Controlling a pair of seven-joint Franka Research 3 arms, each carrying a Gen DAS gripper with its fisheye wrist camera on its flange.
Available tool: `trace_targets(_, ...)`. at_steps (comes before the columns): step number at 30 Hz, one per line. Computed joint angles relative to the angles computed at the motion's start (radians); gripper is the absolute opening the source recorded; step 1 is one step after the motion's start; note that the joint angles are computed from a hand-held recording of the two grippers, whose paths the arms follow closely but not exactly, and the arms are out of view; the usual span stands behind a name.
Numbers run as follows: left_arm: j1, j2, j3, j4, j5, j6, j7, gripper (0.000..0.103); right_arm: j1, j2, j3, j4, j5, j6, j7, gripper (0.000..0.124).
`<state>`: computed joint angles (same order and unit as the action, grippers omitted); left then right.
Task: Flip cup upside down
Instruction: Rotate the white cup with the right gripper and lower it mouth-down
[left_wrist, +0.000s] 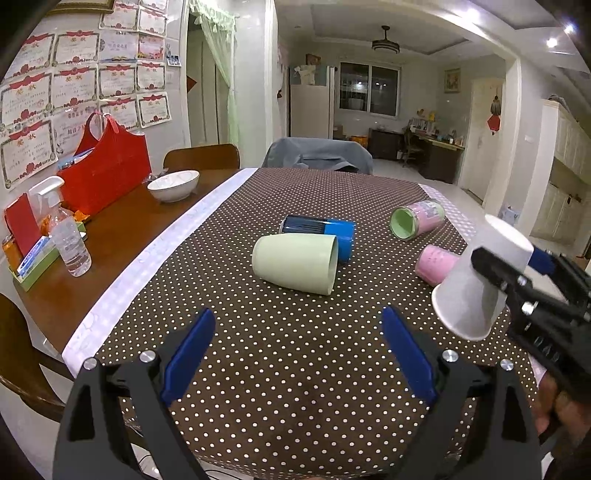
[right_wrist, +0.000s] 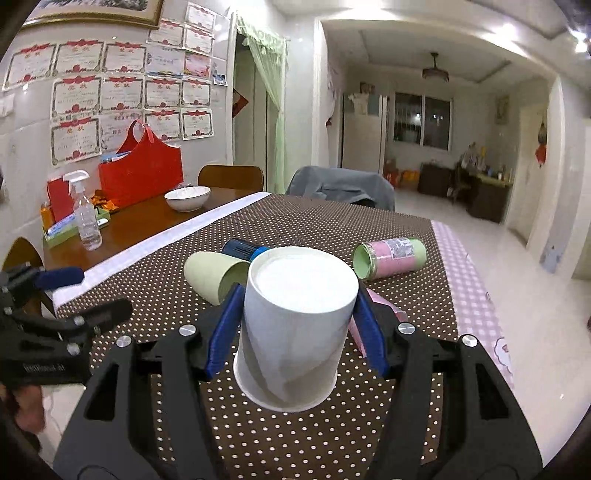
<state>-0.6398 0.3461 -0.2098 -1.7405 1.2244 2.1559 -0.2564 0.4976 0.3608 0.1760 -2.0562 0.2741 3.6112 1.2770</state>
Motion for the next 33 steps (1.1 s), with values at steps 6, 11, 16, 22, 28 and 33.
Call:
trace_targets(6,0.004,-0.006,0.001,-0.012,0.001,0.008,-0.013,0.09,0.059,0.035,-0.035,0.007,0.063,0.045,-0.078,0.058)
trace_targets(11,0.011,-0.014,-0.001,-0.024,0.0,0.014,-0.022,0.09,0.081,0.065,-0.042,0.031,0.108,0.038,-0.131,0.058)
trace_targets(16,0.015,-0.015,-0.002,-0.028,0.001,0.017,-0.023,0.09,0.113,0.097,-0.063,0.067,0.169,0.006,-0.185,0.058)
trace_targets(22,0.017,-0.011,-0.003,-0.026,-0.001,0.021,-0.019,0.09,0.138,0.122,-0.082,0.098,0.212,-0.035,-0.218,0.058)
trace_targets(28,0.015,-0.004,-0.001,-0.02,-0.004,0.024,-0.011,0.09,0.143,0.133,-0.085,0.11,0.223,-0.058,-0.226,0.059)
trace_targets(33,0.011,0.003,0.001,-0.011,-0.008,0.019,-0.002,0.09,0.127,0.129,-0.072,0.1,0.203,-0.073,-0.209,0.059)
